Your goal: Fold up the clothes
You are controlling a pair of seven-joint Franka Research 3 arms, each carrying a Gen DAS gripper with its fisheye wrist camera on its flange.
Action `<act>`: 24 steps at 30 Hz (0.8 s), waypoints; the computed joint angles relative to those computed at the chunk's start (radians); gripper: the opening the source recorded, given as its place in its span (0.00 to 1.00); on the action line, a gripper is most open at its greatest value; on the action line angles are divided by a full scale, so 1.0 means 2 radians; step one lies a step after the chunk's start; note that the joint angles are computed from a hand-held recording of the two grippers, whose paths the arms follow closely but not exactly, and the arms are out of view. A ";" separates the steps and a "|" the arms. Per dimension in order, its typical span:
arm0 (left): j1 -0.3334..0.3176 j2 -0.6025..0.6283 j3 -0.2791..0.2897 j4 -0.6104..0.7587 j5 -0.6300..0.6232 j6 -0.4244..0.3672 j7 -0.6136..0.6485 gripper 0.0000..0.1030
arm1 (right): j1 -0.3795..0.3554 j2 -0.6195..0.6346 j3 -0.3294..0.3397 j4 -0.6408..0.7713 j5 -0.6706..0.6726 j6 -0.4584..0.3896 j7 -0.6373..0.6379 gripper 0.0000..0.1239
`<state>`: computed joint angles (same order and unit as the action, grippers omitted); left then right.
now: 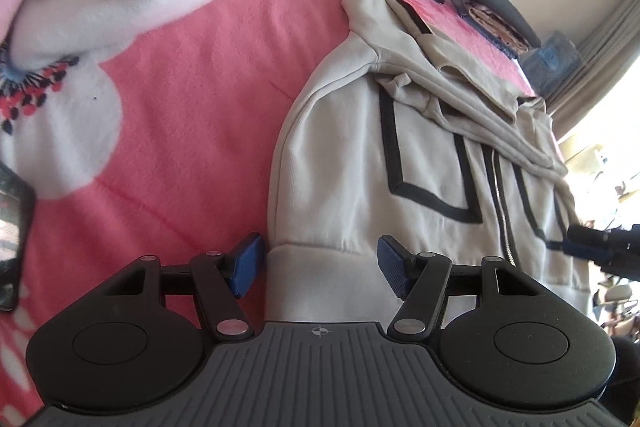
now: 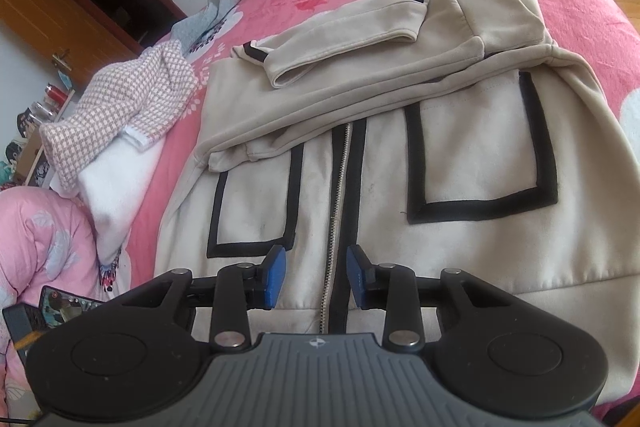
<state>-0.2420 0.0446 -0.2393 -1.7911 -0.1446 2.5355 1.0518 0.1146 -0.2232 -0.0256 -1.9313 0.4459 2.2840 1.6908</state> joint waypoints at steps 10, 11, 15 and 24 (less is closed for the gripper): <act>0.012 0.012 0.000 0.005 -0.071 0.016 -0.006 0.61 | 0.005 0.008 0.004 0.015 -0.008 -0.009 0.001 0.29; 0.013 0.013 0.000 0.006 -0.074 0.016 -0.005 0.61 | 0.006 0.009 0.005 0.016 -0.007 -0.009 0.000 0.29; 0.016 0.017 -0.001 0.010 -0.086 0.016 -0.002 0.61 | 0.006 0.008 0.005 0.016 -0.007 -0.012 0.001 0.29; 0.017 0.021 -0.001 0.015 -0.082 0.017 -0.003 0.62 | 0.006 0.004 0.004 0.013 -0.007 -0.017 0.003 0.29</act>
<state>-0.2072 0.0857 -0.2422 -1.7620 -0.3088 2.5695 1.0457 0.1272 -0.2147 -0.0168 -1.9059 0.4316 2.2505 1.6970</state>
